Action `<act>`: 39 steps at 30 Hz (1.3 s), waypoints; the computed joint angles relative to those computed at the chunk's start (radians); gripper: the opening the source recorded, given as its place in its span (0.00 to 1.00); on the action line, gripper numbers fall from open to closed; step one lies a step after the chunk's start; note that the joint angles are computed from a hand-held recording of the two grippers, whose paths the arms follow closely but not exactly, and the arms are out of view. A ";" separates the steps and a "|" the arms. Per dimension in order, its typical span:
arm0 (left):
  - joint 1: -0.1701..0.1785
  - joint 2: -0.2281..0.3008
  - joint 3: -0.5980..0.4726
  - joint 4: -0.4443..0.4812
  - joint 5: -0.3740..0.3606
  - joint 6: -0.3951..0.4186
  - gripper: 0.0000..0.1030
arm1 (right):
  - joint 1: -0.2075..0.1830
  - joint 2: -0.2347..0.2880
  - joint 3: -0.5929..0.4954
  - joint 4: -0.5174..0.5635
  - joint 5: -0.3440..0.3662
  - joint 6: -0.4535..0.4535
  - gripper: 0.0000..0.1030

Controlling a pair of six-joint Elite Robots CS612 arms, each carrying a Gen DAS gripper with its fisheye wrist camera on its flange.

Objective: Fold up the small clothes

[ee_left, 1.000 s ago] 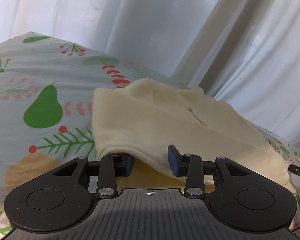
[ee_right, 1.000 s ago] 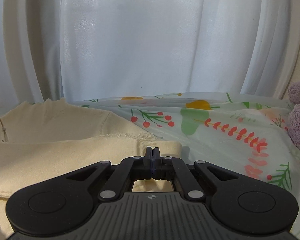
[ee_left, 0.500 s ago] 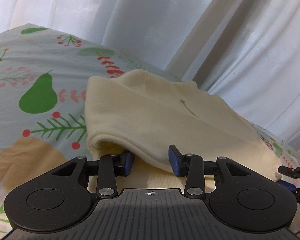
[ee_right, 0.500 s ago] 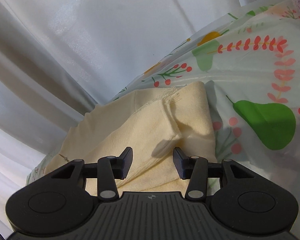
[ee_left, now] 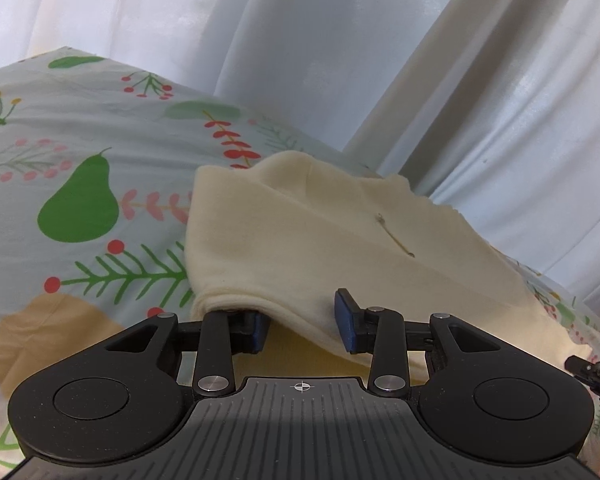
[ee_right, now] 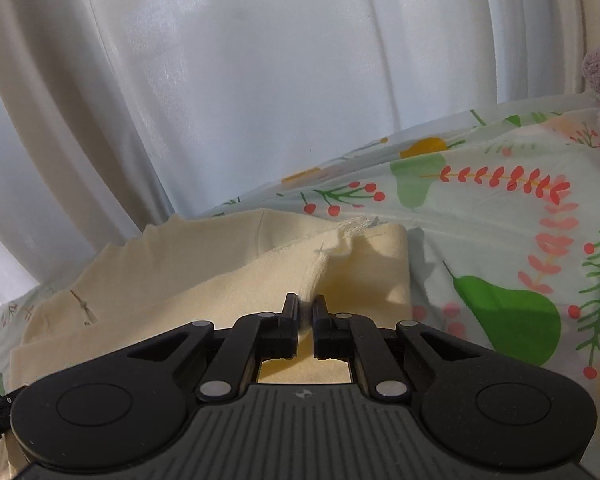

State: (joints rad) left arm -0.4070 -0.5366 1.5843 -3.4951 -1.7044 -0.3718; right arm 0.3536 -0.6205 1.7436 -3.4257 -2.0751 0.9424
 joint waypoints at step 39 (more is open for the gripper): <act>0.011 -0.058 0.123 -0.023 -0.091 0.100 0.54 | -0.027 -0.033 0.142 -0.212 0.333 0.039 0.56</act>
State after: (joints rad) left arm -0.3960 -0.5949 1.7076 -3.5181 -1.7953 -0.2719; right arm 0.3271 -0.6530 1.8857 -3.6378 -1.7423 0.9815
